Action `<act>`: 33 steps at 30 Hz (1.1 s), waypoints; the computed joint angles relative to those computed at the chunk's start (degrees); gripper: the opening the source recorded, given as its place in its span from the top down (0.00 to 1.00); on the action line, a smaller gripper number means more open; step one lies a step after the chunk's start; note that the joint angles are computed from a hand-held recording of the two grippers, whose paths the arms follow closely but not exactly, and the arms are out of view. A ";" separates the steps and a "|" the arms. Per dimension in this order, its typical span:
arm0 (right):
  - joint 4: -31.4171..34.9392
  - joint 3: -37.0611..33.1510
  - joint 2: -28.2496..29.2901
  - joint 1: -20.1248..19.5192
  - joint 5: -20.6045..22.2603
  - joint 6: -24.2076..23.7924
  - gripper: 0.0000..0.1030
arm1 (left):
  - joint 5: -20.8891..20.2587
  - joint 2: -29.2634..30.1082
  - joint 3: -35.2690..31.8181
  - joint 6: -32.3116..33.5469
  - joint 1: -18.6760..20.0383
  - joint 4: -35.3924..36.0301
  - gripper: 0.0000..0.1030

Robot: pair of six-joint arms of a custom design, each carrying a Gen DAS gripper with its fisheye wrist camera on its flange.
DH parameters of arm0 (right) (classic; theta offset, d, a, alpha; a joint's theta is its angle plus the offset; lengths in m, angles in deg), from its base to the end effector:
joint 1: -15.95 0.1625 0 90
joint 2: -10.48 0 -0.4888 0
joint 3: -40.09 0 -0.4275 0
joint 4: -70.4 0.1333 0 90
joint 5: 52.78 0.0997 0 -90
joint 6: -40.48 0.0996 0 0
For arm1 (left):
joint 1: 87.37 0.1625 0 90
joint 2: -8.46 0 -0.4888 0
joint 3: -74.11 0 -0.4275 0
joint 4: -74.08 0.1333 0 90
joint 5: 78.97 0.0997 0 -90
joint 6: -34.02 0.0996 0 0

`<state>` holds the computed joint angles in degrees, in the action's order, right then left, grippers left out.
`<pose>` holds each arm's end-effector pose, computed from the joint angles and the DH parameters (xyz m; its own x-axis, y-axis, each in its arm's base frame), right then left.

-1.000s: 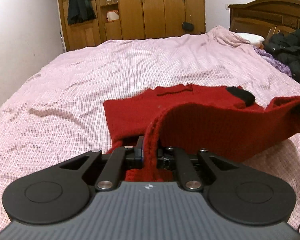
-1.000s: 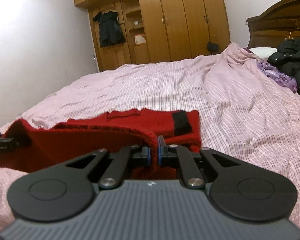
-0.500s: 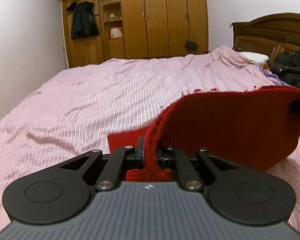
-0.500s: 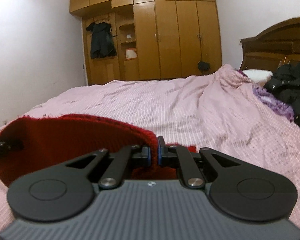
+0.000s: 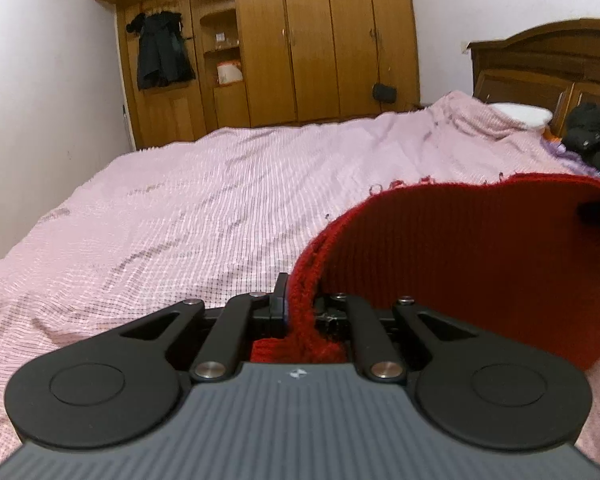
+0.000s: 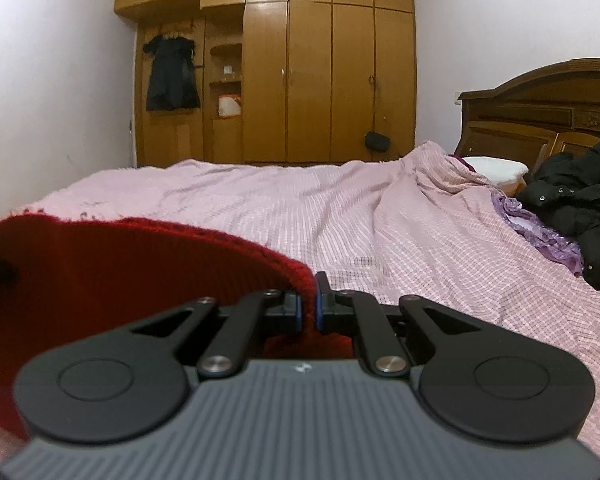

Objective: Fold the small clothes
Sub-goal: 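Lift the hem with both grippers and fold it over toward the collar, then lower the hem onto the cardigan and open both grippers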

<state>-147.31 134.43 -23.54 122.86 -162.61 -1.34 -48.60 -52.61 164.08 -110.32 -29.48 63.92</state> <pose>0.3109 -0.6806 0.1206 -0.6641 -0.2259 0.7127 -0.7442 0.2915 -0.6010 -0.1472 -0.6471 0.2731 -0.6012 -0.1853 -0.7773 0.6416 0.4679 -0.6078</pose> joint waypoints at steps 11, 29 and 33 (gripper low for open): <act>2.46 -5.77 6.12 -1.33 -3.13 -2.83 0.91 | 3.14 7.97 -10.30 -4.11 8.16 8.61 0.92; 9.87 -4.73 4.82 -2.46 -4.47 1.66 0.75 | 1.83 9.51 -11.54 -10.56 8.48 15.74 0.59; 9.83 -1.54 2.06 -2.88 -1.67 0.67 0.62 | 0.80 6.29 -7.53 -9.90 6.93 14.40 0.35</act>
<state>-137.47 132.89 -21.48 119.98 -164.28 -0.67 -47.80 -46.32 156.55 -120.22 -22.54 78.32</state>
